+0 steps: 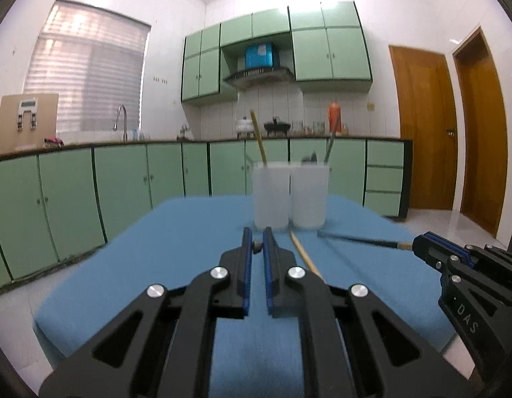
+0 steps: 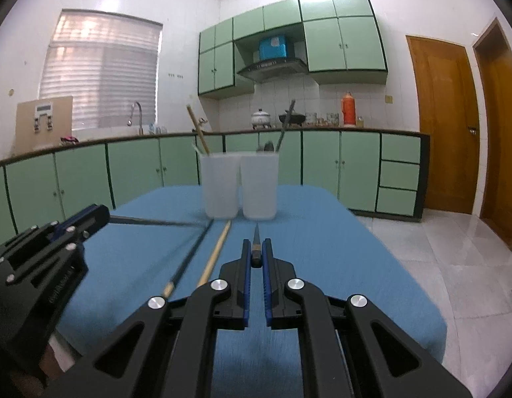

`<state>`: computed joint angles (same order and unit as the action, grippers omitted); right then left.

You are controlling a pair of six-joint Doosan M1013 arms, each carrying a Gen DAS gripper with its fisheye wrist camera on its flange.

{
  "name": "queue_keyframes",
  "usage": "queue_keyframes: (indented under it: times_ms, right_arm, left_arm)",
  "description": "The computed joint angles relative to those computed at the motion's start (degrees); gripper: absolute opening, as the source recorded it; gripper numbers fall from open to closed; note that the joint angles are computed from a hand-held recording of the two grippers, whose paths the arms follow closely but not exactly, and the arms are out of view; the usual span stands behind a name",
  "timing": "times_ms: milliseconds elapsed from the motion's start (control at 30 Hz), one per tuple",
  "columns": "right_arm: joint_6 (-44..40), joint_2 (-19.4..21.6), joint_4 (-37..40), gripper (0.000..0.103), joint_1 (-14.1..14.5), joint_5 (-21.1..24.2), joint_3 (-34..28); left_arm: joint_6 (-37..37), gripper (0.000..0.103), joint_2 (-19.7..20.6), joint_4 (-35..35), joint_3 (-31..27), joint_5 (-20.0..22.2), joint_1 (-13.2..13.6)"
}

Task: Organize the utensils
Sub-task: 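Lift both chopsticks and carry them above the white holder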

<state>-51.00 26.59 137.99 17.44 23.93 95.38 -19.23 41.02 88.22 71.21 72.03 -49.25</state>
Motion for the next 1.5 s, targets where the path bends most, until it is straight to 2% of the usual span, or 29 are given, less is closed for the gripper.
queue_keyframes:
  times_ms: [167,300,433,567,867,967,1167,1500]
  right_arm:
    - [13.3,-0.5,-12.7,0.007,-1.2,1.5,-3.1]
    - [29.5,-0.4,-28.1,0.007,-2.1,2.1,-7.7]
    - [48.4,0.9,-45.0,0.007,-3.0,5.2,-13.7]
    - [59.2,2.0,-55.4,0.007,-3.1,6.1,-18.7]
    - [73.8,4.1,-70.2,0.007,-3.2,10.7,-26.9]
    - [76.5,4.7,-72.5,0.007,-3.4,12.4,-29.4]
    - [78.3,5.2,-74.9,0.007,-3.5,12.7,-33.2]
    - [88.8,10.1,-83.2,0.006,-3.1,15.6,-46.8]
  left_arm:
    - [0.3,0.006,-1.9,2.6,0.0,-1.2,0.5]
    - [0.6,0.006,-3.7,2.7,-0.2,-5.0,1.6]
    - [1.2,0.006,-5.2,1.8,-0.9,-8.4,2.8]
    - [3.6,0.006,-6.2,0.4,-1.9,-11.6,3.9]
    - [7.1,0.005,-7.9,-2.7,-3.0,-17.3,5.8]
    - [7.3,0.005,-8.4,-3.1,-2.9,-18.9,6.3]
    - [8.3,0.005,-8.7,-3.3,-4.2,-21.1,7.6]
    - [13.4,0.005,-5.7,-1.4,-13.3,-22.7,9.8]
